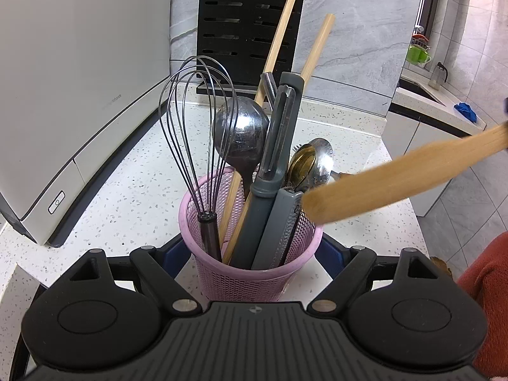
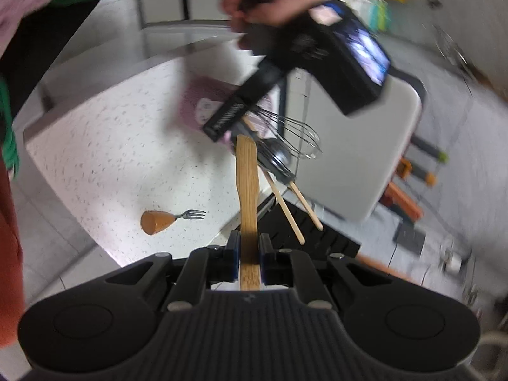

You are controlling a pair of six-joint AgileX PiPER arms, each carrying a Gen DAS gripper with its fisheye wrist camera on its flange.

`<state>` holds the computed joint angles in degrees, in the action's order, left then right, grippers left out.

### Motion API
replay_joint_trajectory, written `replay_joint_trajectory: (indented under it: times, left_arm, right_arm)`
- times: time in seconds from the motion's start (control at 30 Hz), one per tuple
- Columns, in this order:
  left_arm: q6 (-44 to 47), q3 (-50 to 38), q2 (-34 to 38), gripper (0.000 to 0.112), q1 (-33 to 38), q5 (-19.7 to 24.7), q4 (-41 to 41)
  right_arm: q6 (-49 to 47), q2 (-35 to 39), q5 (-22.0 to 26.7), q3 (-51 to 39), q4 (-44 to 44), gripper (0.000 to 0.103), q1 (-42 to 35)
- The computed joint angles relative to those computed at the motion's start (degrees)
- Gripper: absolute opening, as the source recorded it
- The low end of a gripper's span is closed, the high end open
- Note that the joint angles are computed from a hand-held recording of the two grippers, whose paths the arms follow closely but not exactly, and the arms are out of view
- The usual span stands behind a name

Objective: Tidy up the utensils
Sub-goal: 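Carry the wooden spatula over the pink cup and lower it in, releasing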

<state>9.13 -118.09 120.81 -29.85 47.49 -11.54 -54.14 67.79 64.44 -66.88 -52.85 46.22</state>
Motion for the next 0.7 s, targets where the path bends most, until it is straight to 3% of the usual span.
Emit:
replay_joint_trajectory:
  times: [0.1,0.33,0.7]
  left_arm:
    - [-0.1,0.0,0.0,0.097,0.0,0.0,0.1]
    - [0.0,0.0,0.0,0.097,0.0,0.0,0.0]
    - [0.0,0.0,0.0,0.097,0.0,0.0,0.0]
  right_arm:
    - [-5.1,0.0,-4.6,2.0,-0.2,0.009,-1.9]
    - [-24.5,-1.0,-23.9,8.7,-1.4,0.009,-10.8]
    - [-45.5,3.3,-40.2,11.5,8.4,0.008,-19.5]
